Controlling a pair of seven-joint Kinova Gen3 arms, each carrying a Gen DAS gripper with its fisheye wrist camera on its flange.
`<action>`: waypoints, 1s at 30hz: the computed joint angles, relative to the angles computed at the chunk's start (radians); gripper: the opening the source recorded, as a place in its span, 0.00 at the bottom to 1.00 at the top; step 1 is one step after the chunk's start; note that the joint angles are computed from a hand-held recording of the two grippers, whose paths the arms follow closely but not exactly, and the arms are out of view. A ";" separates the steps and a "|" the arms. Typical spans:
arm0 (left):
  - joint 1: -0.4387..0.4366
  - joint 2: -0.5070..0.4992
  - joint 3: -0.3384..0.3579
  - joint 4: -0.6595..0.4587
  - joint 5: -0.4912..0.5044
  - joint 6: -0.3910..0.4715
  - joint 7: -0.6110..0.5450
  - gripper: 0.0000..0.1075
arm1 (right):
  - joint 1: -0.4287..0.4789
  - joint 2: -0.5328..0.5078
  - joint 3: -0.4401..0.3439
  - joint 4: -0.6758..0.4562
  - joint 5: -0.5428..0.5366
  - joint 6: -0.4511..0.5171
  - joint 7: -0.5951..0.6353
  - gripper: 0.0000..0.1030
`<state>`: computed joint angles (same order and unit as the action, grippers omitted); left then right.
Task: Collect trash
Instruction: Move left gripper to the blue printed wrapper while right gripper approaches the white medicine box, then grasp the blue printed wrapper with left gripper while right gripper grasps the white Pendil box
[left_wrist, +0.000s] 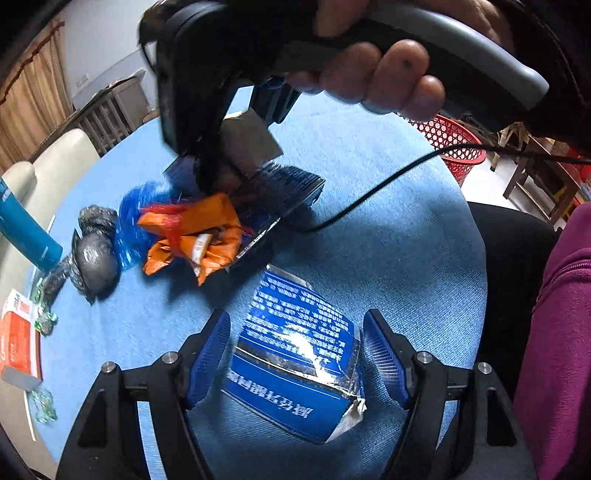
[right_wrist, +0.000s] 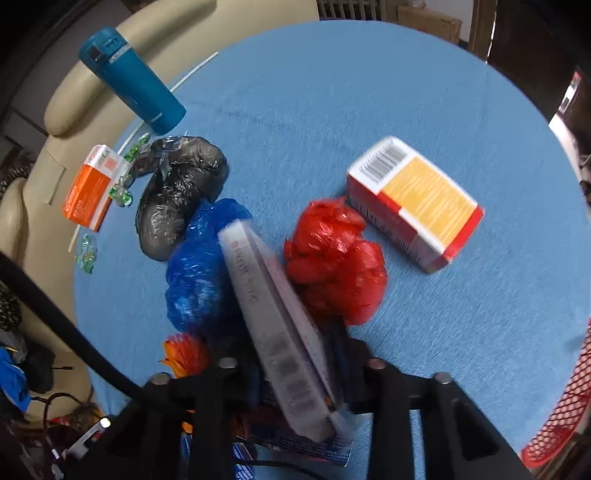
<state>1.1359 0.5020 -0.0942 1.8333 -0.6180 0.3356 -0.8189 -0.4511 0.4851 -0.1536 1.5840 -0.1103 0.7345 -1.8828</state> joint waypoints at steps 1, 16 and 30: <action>0.003 0.004 -0.003 0.003 0.001 -0.008 0.009 0.70 | 0.026 -0.005 -0.019 0.020 -0.025 -0.023 0.028 0.21; 0.137 -0.003 -0.099 0.001 -0.107 0.063 0.341 0.65 | 0.286 -0.247 -0.117 0.350 -0.382 -0.212 0.402 0.16; 0.156 0.049 -0.030 -0.376 -0.120 0.537 0.442 0.65 | 0.373 -0.436 0.031 0.553 -0.771 -0.194 0.800 0.16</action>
<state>1.2917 0.5511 -0.1244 1.4570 -0.7376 0.8725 -0.3771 -0.0785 0.0495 -0.1226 2.1372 -0.8813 0.5406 -1.0824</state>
